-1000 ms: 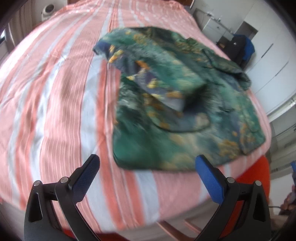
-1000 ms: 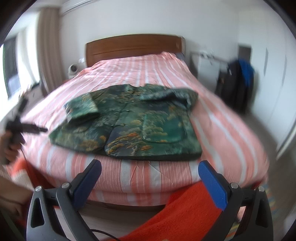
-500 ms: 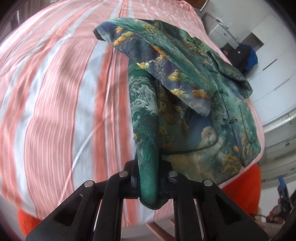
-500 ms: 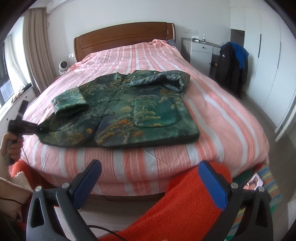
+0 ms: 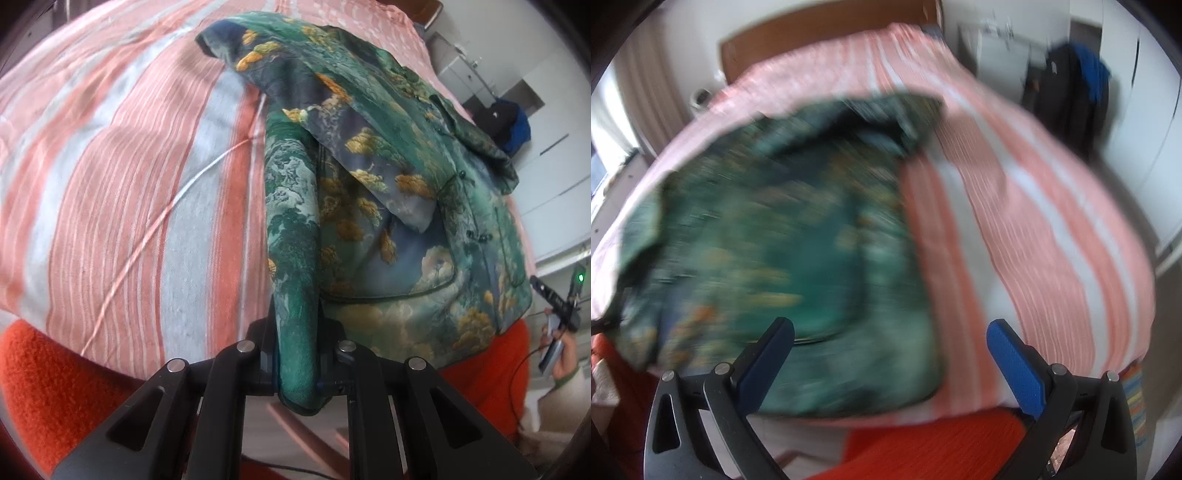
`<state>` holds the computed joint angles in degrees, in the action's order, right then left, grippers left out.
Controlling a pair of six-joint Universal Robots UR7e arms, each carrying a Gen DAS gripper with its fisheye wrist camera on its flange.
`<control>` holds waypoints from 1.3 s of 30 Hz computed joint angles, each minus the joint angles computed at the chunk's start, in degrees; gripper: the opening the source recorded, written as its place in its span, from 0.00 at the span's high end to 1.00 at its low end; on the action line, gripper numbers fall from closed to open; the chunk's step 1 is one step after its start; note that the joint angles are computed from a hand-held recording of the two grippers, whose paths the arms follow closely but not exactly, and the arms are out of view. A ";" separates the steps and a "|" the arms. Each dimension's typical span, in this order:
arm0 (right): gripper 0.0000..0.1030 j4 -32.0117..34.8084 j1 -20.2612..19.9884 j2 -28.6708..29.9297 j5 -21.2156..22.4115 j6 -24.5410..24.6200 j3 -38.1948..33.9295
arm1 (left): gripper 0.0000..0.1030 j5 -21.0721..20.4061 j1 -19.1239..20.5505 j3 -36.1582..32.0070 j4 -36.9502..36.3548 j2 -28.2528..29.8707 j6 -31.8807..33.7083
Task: Fold large clothes
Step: 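Grasp the folded-back sleeve cuff of the green jacket with the left tool, then pull the sleeve outward from the jacket body with the left tool and release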
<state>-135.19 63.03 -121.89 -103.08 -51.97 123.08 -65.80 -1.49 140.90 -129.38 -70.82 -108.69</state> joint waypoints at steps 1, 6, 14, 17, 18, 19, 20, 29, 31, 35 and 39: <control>0.01 1.39 -0.82 1.38 0.23 0.74 -1.01 | 0.90 -0.12 -0.57 0.10 1.12 -0.84 -0.24; 0.60 11.80 -6.01 3.32 6.69 4.07 -4.35 | 0.90 -1.05 -0.23 0.38 -0.90 0.34 -0.61; 0.69 5.52 -5.54 -1.12 5.11 1.26 0.25 | 0.57 -3.78 3.78 -9.97 13.51 8.21 7.96; 0.31 4.06 -4.45 -1.14 3.50 4.04 0.25 | 0.51 -2.64 1.66 -16.03 26.26 8.11 11.12; 0.27 4.67 -4.52 -2.01 4.69 4.52 0.25 | 0.45 -1.11 0.69 -19.10 31.96 8.42 12.87; 0.27 4.04 -4.21 -2.85 5.00 4.68 0.66 | 0.32 1.21 -0.16 -22.38 37.44 9.08 15.26; 0.26 2.31 -3.30 -4.02 4.53 4.46 1.68 | 0.20 3.82 -0.66 -25.21 41.52 10.08 17.82; 0.19 4.46 2.75 -16.73 12.45 2.59 11.47 | 0.02 17.55 8.73 -33.92 33.87 22.50 51.07; 0.19 6.63 3.31 -19.99 13.43 -1.09 13.51 | 0.03 15.18 13.37 -33.48 28.78 23.81 53.61; 0.19 11.24 0.78 -26.44 15.68 -10.28 15.73 | 0.80 13.32 18.73 -31.11 21.48 23.20 53.05; 0.19 14.00 -2.10 -29.74 18.82 -14.46 15.91 | 0.90 15.39 18.44 -25.99 15.23 14.37 47.87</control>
